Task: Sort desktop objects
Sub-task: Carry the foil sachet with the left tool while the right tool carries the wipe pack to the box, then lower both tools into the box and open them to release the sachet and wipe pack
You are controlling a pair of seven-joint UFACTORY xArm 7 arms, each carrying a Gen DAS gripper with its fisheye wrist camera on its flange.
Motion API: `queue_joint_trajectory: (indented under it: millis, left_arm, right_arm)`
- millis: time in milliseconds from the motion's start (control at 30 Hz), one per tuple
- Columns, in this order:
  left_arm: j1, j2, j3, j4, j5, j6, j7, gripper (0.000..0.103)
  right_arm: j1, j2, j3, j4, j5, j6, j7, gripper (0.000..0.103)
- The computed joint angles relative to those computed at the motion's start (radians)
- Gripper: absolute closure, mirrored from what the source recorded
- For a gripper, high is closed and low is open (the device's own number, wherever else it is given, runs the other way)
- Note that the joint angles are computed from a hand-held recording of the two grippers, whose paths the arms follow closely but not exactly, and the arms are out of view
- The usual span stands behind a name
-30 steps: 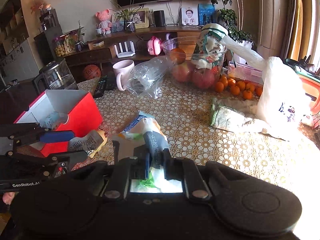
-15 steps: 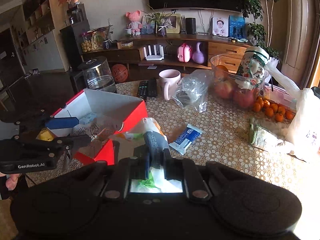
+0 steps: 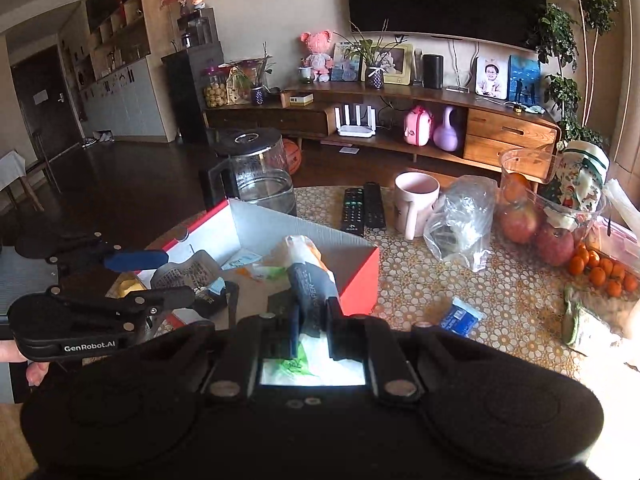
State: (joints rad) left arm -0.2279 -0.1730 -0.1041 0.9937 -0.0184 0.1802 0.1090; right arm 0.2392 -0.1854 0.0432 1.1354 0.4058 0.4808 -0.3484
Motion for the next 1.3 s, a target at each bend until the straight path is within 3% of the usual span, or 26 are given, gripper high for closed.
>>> queue_joint_trajectory:
  millis: [433,633,1000,1300]
  left_arm:
    - [0.058,0.114,0.036,0.1,0.002,0.026,0.076,0.055]
    - [0.076,0.211,0.036,0.173,0.019,0.034,0.06,0.055]
    - [0.078,0.32,0.05,0.256,0.094,0.054,-0.004,0.055]
    - [0.086,0.39,0.045,0.332,0.079,0.114,-0.004,0.055]
  right_arm:
    - [0.004,0.207,0.072,0.191,-0.148,-0.019,0.135,0.091]
    - [0.006,0.294,0.083,0.254,-0.221,-0.007,0.202,0.091]
    - [0.018,0.392,0.092,0.313,-0.298,0.001,0.239,0.091]
    - [0.035,0.431,0.095,0.316,-0.344,0.013,0.23,0.091]
